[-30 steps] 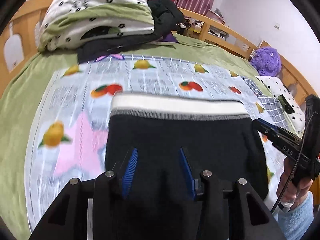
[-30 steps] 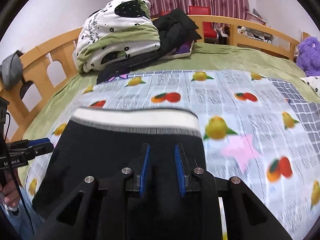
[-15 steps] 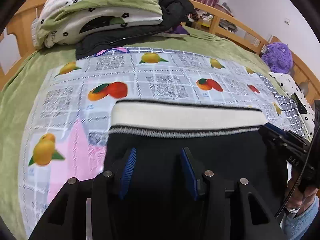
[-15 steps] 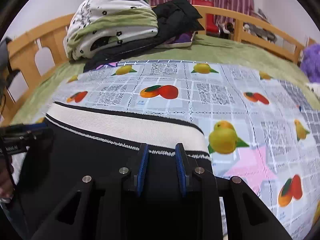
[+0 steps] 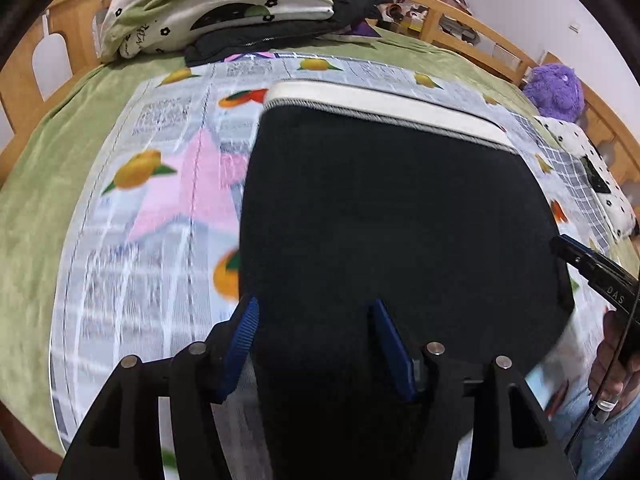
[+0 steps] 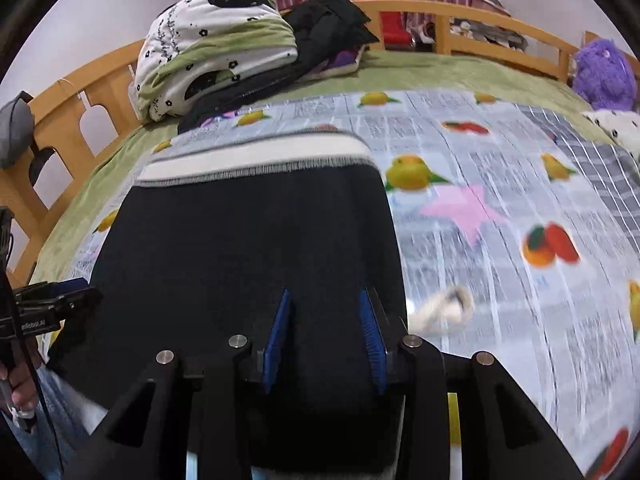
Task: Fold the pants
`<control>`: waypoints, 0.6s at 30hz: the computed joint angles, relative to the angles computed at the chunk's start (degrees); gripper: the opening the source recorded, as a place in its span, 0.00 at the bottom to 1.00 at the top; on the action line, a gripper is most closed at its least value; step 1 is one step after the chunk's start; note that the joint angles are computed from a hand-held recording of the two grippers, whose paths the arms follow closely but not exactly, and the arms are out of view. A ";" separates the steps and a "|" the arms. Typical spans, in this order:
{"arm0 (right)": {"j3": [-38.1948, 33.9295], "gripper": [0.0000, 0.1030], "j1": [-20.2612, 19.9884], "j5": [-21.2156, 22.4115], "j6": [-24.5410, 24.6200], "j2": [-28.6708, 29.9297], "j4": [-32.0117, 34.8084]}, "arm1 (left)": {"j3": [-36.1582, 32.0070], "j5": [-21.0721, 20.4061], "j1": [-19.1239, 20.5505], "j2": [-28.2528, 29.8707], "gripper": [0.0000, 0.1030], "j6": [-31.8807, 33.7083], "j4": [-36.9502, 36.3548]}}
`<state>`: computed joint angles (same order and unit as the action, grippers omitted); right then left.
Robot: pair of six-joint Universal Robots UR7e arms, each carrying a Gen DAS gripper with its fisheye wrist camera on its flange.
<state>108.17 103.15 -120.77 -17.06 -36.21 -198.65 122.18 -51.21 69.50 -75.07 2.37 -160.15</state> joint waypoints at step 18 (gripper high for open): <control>12.89 0.69 14.08 -14.15 8.91 -10.72 -6.01 | 15.07 13.06 -20.34 -19.04 0.77 -6.00 -2.87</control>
